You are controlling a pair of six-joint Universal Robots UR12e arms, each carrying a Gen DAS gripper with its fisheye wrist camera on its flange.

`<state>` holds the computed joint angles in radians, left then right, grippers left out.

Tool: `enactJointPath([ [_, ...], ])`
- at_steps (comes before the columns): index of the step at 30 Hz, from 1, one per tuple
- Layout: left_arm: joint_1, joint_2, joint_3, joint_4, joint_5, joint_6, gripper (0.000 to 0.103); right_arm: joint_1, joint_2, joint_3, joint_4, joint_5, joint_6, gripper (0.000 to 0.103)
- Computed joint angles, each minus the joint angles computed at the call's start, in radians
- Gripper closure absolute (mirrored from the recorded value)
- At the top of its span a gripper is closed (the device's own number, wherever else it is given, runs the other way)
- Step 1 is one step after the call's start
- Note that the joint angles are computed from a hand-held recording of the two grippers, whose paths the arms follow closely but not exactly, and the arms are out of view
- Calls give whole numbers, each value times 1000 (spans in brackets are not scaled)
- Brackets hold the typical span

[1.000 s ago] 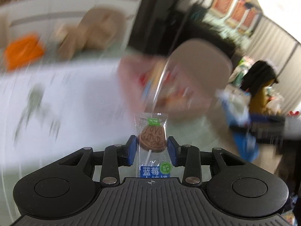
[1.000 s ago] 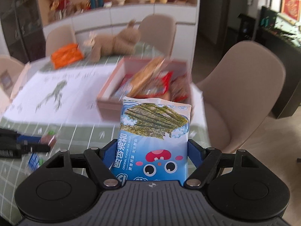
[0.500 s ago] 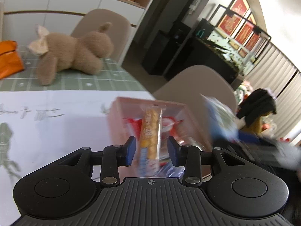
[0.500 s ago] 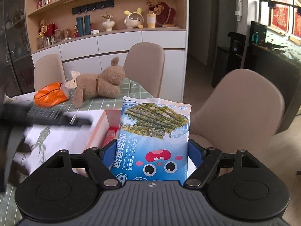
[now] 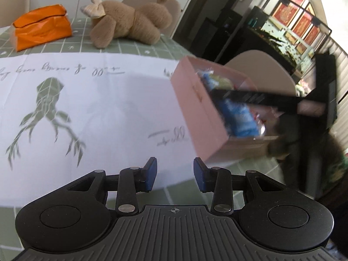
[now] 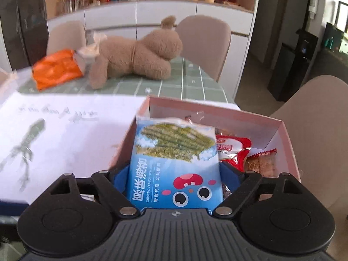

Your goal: Organize snacks

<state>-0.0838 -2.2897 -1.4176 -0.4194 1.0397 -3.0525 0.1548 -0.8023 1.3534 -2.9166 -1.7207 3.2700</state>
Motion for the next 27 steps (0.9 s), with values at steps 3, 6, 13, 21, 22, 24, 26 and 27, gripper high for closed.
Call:
enactJointPath([
  [3,-5,24,-52,44,65,27,62,1,-34,57,-77,-33,49,17],
  [6,-12,48,-117,104,150,49,62,-3,-83,135,-130,4,92,17],
  [13,-29,73,-238,318,242,47,62,57,-160,302,-160,-25,46,17],
  [21,-56,49,-257,448,265,87,22,95,-129,344,-185,-80,117,16],
  [22,-60,48,-260,459,276,93,22,103,-121,342,-202,-125,131,14],
  [24,-68,45,-261,472,302,114,21,112,-115,341,-197,-188,168,5],
  [26,-68,43,-260,477,303,104,21,103,-124,357,-192,-174,224,0],
  [27,-69,40,-259,481,305,104,21,100,-126,363,-201,-171,228,0],
])
